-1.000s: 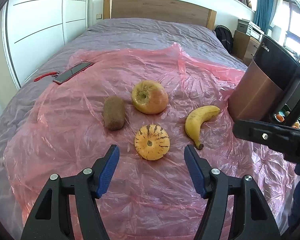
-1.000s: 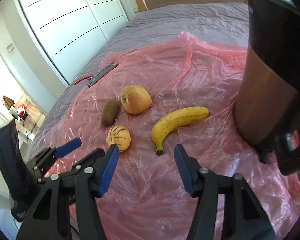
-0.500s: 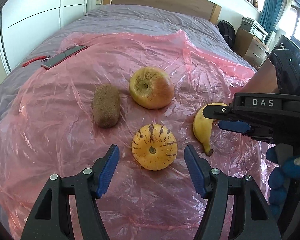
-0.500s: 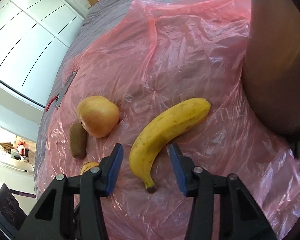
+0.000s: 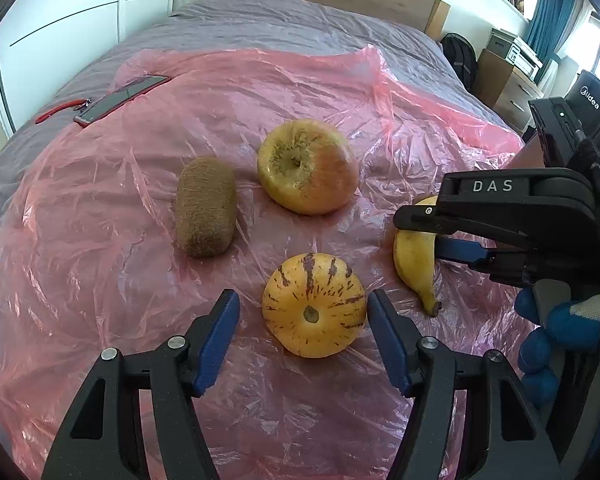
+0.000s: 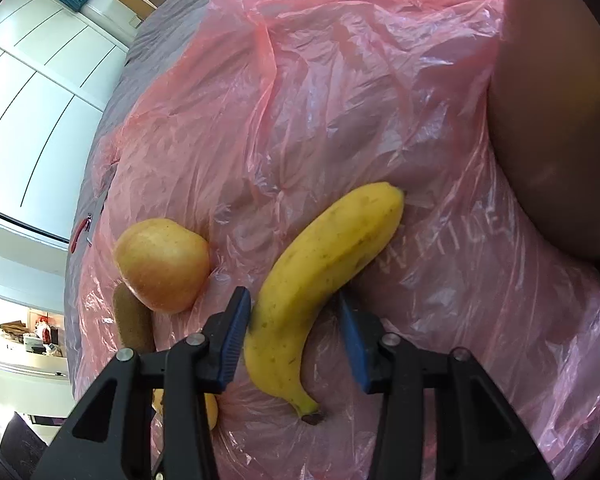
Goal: Organize fruits
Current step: 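Grasp the striped melon with the left tool while the right tool grasps the banana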
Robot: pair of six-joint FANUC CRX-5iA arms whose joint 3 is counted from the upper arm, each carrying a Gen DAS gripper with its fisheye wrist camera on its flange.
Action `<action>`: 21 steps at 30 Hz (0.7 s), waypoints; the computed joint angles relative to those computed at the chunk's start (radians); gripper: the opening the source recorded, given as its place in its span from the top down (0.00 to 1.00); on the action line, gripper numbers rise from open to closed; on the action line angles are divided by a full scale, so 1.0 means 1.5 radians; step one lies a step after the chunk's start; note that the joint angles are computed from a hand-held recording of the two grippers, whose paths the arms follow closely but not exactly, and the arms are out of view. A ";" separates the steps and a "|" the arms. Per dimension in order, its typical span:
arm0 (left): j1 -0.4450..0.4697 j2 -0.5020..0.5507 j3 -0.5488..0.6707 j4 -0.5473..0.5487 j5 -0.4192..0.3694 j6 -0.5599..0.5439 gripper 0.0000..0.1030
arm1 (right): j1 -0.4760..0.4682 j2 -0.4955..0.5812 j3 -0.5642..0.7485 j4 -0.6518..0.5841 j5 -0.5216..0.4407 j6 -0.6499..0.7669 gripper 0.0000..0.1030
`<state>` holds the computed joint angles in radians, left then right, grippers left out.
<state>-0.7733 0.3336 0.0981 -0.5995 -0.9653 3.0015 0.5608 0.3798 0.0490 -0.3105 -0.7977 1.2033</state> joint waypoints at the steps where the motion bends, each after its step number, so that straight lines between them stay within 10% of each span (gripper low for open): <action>1: 0.001 0.002 0.001 0.002 0.001 -0.004 0.44 | 0.003 0.002 0.000 0.005 0.001 -0.005 0.53; 11: 0.015 0.018 -0.002 0.026 0.028 -0.029 0.53 | 0.015 0.013 0.004 0.034 0.000 0.006 0.56; 21: -0.006 0.017 0.021 -0.001 -0.023 -0.005 0.53 | -0.003 -0.027 -0.011 -0.023 -0.007 0.091 0.85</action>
<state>-0.7820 0.3586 0.1290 -0.6009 -1.0002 2.9938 0.5563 0.3391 0.0324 -0.3450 -0.8077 1.3401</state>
